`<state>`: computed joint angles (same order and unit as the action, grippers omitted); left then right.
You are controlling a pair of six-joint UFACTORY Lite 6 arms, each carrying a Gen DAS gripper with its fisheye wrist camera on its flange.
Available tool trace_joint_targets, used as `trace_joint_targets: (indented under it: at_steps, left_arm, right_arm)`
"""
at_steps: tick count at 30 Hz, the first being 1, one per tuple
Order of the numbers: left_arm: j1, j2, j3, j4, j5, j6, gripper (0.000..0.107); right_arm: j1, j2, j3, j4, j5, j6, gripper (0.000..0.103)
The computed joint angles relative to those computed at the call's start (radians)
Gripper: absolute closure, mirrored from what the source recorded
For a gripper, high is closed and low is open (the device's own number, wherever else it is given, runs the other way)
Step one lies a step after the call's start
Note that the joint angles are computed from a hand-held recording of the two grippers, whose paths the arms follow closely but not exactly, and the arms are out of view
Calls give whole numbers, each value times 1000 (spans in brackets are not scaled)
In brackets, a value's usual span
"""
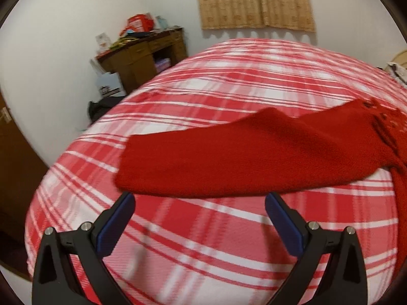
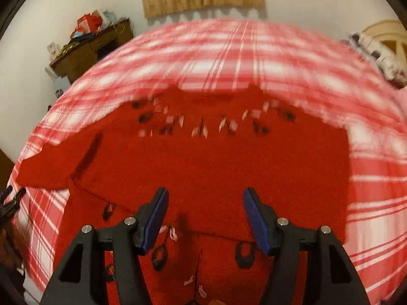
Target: Fold small clothes
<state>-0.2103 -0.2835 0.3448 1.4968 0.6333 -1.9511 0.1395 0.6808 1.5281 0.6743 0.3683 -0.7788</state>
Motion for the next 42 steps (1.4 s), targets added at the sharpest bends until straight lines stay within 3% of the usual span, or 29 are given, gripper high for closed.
trace_joint_targets:
  at_steps: [1, 3, 6, 8, 10, 13, 15, 21, 23, 27, 31, 34, 36, 40, 42]
  left_arm:
    - [28, 2, 2, 0, 7, 8, 4]
    - [104, -27, -5, 0, -2, 44, 4]
    - [207, -111, -34, -18, -19, 114, 4]
    - [262, -146, -51, -12, -35, 138, 4]
    - [320, -151, -57, 20, -80, 128, 4]
    - [398, -122, -48, 60, -160, 98, 4]
    - [412, -113, -46, 79, -183, 78, 4]
    - [518, -135, -49, 116, -246, 72, 9]
    - [561, -114, -34, 124, -287, 74, 13]
    - [570, -124, -30, 106, -334, 94, 22]
    - [596, -77, 6, 245, -411, -41, 22]
    - [638, 56, 82, 400, -470, -199, 25]
    - [634, 131, 120, 481, -457, -285, 36]
    - [595, 198, 128, 622, -376, -449, 38]
    - [596, 206, 128, 625, -375, -462, 38]
  right_arm:
    - [22, 49, 24, -53, 20, 31, 40]
    - [66, 23, -26, -146, -52, 87, 39]
    - [92, -27, -57, 24, -14, -37, 39]
    - [124, -58, -73, 102, -43, -107, 39]
    - [157, -21, -10, 34, -51, -18, 39]
    - [207, 156, 195, -182, 49, 255, 39]
    - [263, 141, 168, -316, -31, 362, 39]
    - [316, 45, 45, -141, -107, 204, 39]
    - [339, 103, 98, -270, -66, 333, 39]
    - [398, 78, 26, -616, -195, 655, 38]
    - [401, 36, -78, -779, -304, 823, 35]
    - [396, 36, -83, -869, -312, 914, 33]
    - [391, 48, -66, -877, -312, 922, 33]
    - [387, 43, -80, -743, -328, 791, 32]
    - [386, 35, -97, -763, -340, 812, 32]
